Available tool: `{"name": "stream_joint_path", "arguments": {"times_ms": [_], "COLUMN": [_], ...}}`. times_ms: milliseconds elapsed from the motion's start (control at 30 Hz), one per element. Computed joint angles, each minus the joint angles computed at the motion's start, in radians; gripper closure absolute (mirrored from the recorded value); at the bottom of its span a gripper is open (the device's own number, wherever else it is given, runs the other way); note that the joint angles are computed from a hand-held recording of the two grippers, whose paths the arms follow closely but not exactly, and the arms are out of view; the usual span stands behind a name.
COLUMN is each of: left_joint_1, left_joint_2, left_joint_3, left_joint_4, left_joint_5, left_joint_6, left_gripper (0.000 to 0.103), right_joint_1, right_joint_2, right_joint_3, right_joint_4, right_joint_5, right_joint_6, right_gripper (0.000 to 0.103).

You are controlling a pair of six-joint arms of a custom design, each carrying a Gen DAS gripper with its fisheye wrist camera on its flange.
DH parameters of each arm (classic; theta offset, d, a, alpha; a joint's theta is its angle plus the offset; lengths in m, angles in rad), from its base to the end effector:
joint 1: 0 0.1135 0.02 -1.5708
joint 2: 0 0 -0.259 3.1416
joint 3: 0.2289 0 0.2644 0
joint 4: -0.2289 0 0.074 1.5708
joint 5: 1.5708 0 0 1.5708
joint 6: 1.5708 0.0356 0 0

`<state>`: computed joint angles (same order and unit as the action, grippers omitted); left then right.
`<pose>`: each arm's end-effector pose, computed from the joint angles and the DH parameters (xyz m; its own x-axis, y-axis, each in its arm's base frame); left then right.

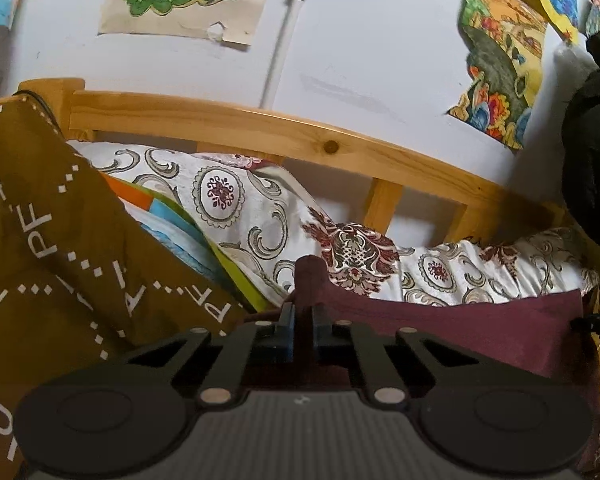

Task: Fold small clothes
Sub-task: 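Withdraw both tools from the folded maroon shirt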

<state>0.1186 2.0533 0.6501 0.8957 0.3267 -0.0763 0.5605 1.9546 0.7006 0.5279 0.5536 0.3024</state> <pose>0.3354 0.0285 0.0467 -0.4939 -0.1315 -0.8595 0.1292 0.9664 -0.2221 0.2913 0.1607 0.0584 -0.5723 -0.0601 -0.8178 0.0537 0.9924 -0.1105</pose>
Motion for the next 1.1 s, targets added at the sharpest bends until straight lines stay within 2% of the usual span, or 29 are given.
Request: {"name": "stream_joint_path", "arguments": {"times_ms": [133,200,267,300,333,367,400,467,500,567,667,733,933,1033,1100], "left_joint_1": [-0.005,-0.013,-0.015,-0.015,-0.014,-0.012,-0.011,-0.011,-0.012,-0.015,-0.002,0.01,0.071,0.092,0.131], "left_joint_2": [-0.008,-0.017,-0.028,-0.034,-0.039,-0.044,-0.049,-0.065,-0.075,-0.096,-0.134,-0.17,-0.329,-0.413,-0.447], "left_joint_3": [0.009,0.003,-0.006,-0.011,-0.017,-0.025,-0.032,-0.043,-0.051,-0.079,-0.125,-0.158,-0.288,-0.329,-0.349], "left_joint_4": [-0.031,-0.034,-0.034,-0.033,-0.026,-0.015,-0.008,-0.006,-0.002,0.026,0.061,0.063,0.036,-0.05,-0.128], "left_joint_5": [-0.017,-0.043,-0.051,-0.053,-0.055,-0.054,-0.053,-0.057,-0.065,-0.082,-0.064,-0.05,-0.053,-0.078,-0.015], "left_joint_6": [0.003,0.005,0.0,-0.005,-0.012,-0.02,-0.024,-0.028,-0.032,-0.044,-0.052,-0.049,-0.005,-0.118,-0.211], "left_gripper": [0.094,0.088,0.065,0.058,0.048,0.04,0.037,0.023,0.018,0.005,0.001,0.001,0.001,0.001,0.001], "right_joint_1": [0.004,0.006,0.01,0.012,0.016,0.023,0.029,0.048,0.059,0.078,0.121,0.154,0.274,0.319,0.343], "right_joint_2": [-0.014,-0.023,-0.036,-0.043,-0.051,-0.057,-0.066,-0.082,-0.088,-0.099,-0.11,-0.103,-0.011,0.042,0.066], "right_joint_3": [0.0,-0.007,-0.019,-0.025,-0.033,-0.041,-0.052,-0.08,-0.092,-0.116,-0.159,-0.18,-0.211,-0.21,-0.2], "right_joint_4": [-0.022,-0.033,-0.043,-0.049,-0.056,-0.061,-0.061,-0.054,-0.055,-0.057,-0.048,-0.038,-0.014,0.009,0.008], "right_joint_5": [0.016,0.022,0.027,0.028,0.032,0.041,0.048,0.067,0.077,0.082,0.078,0.081,0.125,0.138,0.173], "right_joint_6": [0.006,0.019,0.036,0.043,0.05,0.06,0.068,0.084,0.094,0.124,0.206,0.255,0.443,0.533,0.593], "right_gripper": [0.085,0.078,0.069,0.067,0.06,0.051,0.048,0.039,0.037,0.024,0.009,0.004,0.003,0.003,0.003]}}
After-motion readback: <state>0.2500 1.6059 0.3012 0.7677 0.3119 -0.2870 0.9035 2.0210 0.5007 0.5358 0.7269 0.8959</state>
